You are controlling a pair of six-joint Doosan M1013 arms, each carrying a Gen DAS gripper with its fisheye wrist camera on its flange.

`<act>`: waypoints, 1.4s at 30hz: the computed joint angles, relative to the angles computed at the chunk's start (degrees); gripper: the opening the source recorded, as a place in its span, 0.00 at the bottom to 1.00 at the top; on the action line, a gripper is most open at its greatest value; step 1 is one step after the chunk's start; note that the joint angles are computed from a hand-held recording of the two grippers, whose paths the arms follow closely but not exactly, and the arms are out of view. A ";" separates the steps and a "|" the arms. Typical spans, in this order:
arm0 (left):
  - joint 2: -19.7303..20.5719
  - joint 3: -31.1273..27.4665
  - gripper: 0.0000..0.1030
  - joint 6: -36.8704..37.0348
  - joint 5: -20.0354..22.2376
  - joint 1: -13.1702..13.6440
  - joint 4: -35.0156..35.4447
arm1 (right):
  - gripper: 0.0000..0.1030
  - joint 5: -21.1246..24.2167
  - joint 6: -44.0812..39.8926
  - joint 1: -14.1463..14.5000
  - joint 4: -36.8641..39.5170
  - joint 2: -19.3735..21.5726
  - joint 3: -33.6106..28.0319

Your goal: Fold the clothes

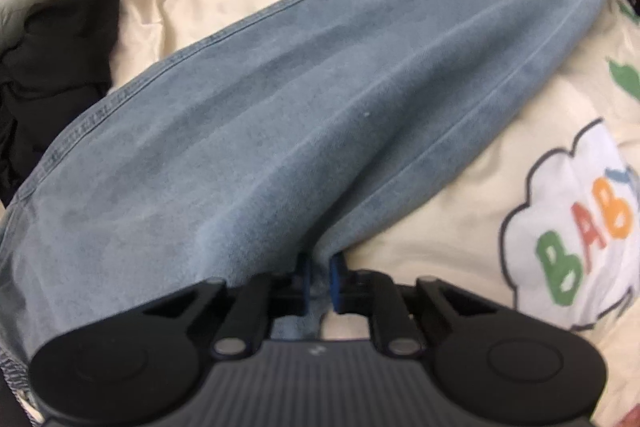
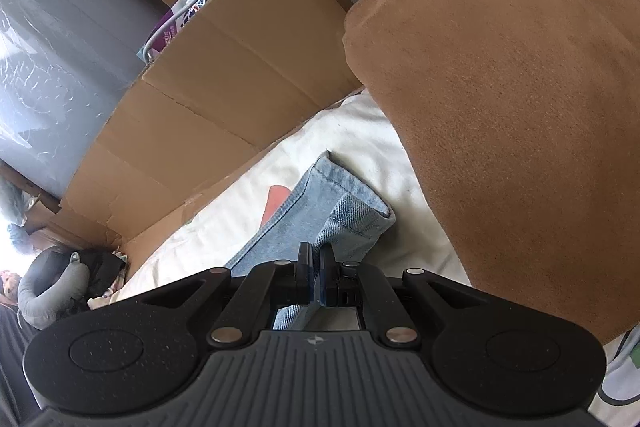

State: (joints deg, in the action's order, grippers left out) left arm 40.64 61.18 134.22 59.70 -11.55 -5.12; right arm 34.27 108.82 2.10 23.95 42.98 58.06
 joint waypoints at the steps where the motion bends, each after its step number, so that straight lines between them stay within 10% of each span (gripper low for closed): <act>1: -0.21 -0.13 0.07 0.62 0.59 0.22 -0.98 | 0.01 -0.40 -0.05 -0.01 0.21 -0.19 0.26; 28: 0.74 -5.79 0.18 7.48 16.48 3.57 -16.02 | 0.03 8.54 13.04 2.60 -29.70 -1.42 0.40; 36: 2.77 -11.21 0.22 -1.85 13.51 5.10 -13.49 | 0.04 5.80 1.97 2.33 -21.78 -1.67 -0.52; 42: 5.95 -16.33 0.40 -4.00 12.94 4.77 -11.23 | 0.33 8.10 -5.57 2.97 -15.33 0.49 -3.88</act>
